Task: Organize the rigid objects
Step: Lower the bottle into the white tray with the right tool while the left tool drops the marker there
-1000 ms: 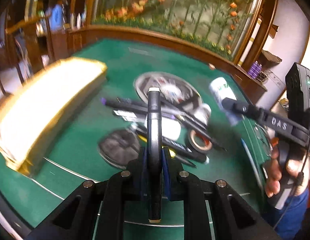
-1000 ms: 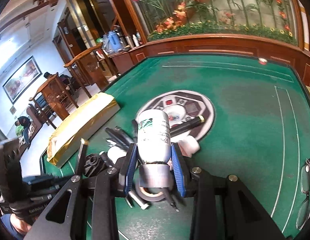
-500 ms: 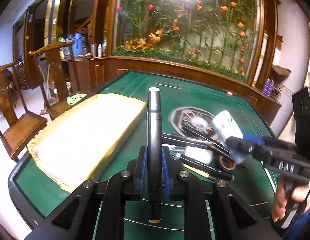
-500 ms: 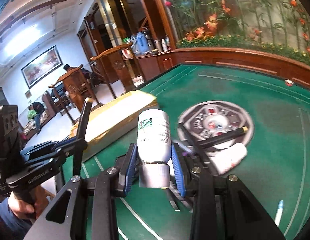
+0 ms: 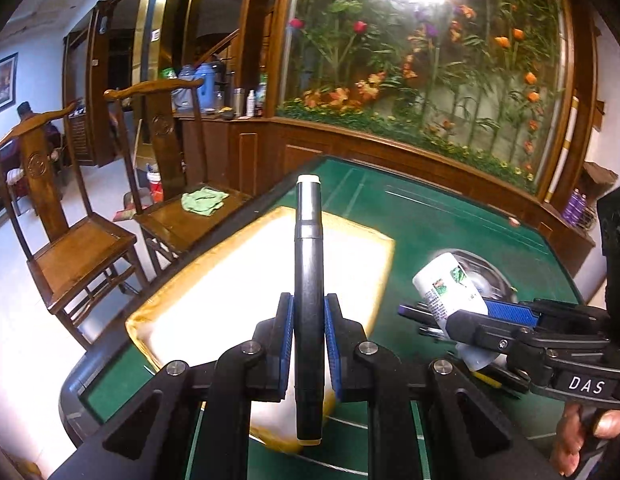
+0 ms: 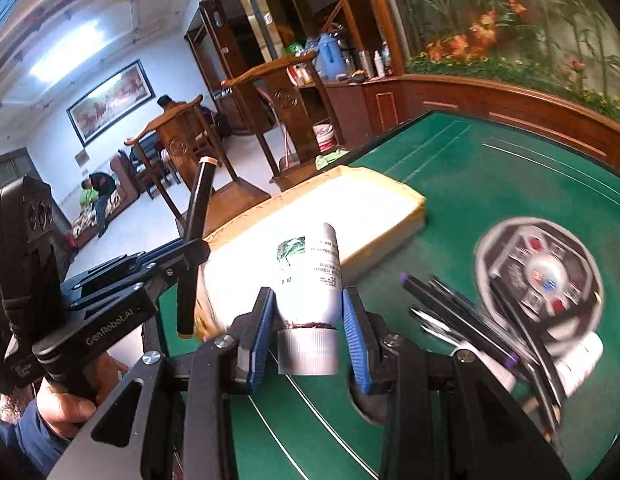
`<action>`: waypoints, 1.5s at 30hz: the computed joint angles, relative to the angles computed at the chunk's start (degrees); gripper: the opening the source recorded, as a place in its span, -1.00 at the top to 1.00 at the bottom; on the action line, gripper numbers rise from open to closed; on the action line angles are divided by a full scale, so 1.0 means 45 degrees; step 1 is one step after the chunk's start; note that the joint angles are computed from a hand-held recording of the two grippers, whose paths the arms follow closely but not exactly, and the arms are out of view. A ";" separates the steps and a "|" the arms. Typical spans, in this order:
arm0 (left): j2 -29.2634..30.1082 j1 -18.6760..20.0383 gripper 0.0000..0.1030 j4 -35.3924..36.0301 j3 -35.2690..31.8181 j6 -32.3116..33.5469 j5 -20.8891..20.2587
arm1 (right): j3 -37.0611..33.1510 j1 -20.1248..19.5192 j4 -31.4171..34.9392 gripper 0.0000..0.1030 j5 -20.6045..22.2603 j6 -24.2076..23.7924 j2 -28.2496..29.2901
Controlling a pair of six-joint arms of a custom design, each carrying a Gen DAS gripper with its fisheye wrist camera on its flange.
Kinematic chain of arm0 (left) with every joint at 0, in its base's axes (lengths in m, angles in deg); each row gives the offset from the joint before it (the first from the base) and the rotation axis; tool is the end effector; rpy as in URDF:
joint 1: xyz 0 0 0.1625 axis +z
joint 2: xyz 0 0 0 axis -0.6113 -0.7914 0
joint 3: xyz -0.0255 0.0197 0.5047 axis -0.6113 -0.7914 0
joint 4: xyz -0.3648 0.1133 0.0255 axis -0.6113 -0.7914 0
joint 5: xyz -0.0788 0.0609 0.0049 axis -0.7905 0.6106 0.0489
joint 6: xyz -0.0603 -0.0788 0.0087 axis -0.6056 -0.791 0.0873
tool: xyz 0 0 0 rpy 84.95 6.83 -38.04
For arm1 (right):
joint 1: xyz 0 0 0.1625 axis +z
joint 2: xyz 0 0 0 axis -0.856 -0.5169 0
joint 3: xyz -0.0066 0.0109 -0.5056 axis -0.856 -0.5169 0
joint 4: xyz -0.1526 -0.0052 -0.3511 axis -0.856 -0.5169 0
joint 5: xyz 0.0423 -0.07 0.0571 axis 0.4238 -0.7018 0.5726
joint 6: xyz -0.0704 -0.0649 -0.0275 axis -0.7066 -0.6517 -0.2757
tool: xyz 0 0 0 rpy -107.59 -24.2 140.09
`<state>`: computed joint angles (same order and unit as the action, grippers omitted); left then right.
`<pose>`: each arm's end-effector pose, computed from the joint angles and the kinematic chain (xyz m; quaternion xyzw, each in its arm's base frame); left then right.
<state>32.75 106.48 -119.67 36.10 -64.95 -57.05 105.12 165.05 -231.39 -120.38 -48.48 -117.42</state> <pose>-0.0267 -0.6068 0.2786 0.1670 0.8402 -0.4270 0.2896 0.3122 -0.6643 0.0416 0.2797 -0.9233 0.2439 0.0994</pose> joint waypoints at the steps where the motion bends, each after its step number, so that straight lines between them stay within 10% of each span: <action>1: 0.0053 0.0067 0.71 0.0010 -0.0125 0.0129 0.0045 | -0.0438 0.0082 0.0350 0.35 -0.0043 0.0109 0.0218; 22: 0.1055 0.1396 0.71 0.1404 -0.2507 0.0996 0.0178 | -0.7593 0.0686 0.6056 0.35 -0.2658 0.1731 0.3956; 45: 0.1593 0.1595 0.70 0.1210 -0.2944 0.1526 0.0441 | -0.9379 0.0625 0.7396 0.35 -0.3650 0.1792 0.4946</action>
<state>39.92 113.66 -114.23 22.85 -58.08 -55.07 62.91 167.86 -198.11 -136.80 -40.42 -95.16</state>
